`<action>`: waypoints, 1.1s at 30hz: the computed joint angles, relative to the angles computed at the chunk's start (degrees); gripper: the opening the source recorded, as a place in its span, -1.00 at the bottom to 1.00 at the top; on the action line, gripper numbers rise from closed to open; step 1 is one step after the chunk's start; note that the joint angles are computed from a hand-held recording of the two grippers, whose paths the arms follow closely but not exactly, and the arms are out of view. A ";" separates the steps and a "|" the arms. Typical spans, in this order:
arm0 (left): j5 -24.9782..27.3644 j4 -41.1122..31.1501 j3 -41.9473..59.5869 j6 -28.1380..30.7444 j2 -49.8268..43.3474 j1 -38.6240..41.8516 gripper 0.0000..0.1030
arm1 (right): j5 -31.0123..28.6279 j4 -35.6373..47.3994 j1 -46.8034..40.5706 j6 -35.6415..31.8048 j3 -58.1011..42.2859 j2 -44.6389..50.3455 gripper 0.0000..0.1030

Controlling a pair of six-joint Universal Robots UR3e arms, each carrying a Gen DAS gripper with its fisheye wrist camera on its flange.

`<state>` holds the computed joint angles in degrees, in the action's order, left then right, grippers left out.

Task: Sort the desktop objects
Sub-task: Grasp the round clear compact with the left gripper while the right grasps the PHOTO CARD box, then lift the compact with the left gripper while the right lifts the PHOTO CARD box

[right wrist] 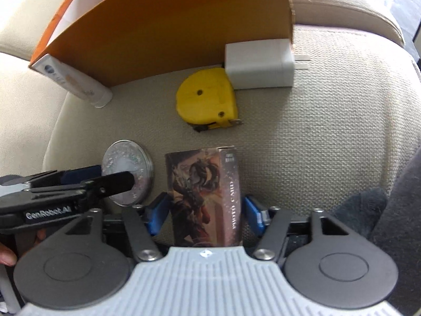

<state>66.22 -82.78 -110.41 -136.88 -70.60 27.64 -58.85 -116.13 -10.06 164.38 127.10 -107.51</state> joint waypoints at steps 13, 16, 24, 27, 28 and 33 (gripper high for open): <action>-4.38 -7.15 0.57 4.85 4.81 3.64 -0.45 | -0.06 10.90 1.16 -6.61 -5.47 -4.78 -0.45; -3.89 -7.17 0.55 6.35 7.10 3.45 -0.73 | 1.56 14.36 0.05 -8.60 -6.23 -6.90 -0.53; -6.18 -17.46 3.64 15.60 10.83 6.69 -0.82 | 3.73 11.06 4.08 -7.67 -6.86 -5.48 -0.53; -7.46 -23.88 5.49 19.72 10.82 8.05 -1.00 | 4.03 16.27 2.07 -11.37 -9.81 -5.50 -0.53; -7.03 -22.70 4.53 19.88 12.02 7.69 -1.00 | 4.50 17.46 0.98 -12.71 -9.98 -5.89 -0.53; -5.47 -20.09 2.74 17.96 11.83 5.95 -1.00 | 3.00 14.75 1.81 -11.45 -8.63 -6.20 -0.53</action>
